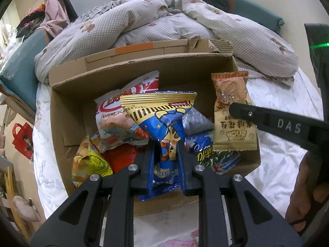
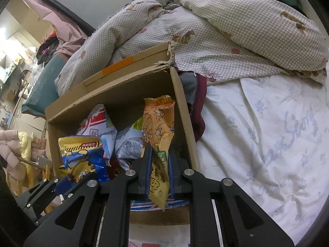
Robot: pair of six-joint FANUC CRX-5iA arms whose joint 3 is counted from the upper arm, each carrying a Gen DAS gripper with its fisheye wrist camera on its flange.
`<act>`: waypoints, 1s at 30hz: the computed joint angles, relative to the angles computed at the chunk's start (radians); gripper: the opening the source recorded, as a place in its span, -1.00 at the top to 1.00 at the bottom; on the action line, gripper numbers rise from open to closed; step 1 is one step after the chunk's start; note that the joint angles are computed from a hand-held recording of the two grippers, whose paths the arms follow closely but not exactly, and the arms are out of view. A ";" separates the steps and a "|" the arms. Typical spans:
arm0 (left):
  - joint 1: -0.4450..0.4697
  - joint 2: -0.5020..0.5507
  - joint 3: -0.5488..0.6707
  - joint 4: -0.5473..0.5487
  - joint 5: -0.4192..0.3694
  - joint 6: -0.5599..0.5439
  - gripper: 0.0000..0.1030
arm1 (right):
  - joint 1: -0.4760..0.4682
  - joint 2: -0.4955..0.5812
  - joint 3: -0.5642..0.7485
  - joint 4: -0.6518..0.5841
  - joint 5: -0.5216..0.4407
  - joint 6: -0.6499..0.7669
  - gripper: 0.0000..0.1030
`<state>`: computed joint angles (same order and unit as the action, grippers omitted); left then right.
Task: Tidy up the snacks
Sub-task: 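Carry both held snacks over the box and lower them in, then open both tools and withdraw them from the box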
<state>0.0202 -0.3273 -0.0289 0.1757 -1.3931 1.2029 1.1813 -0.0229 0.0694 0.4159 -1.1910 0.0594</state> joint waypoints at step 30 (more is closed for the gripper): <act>0.234 -0.092 -0.044 0.151 -0.087 -0.082 -0.48 | 0.081 -0.068 -0.057 0.090 0.020 -0.112 -0.49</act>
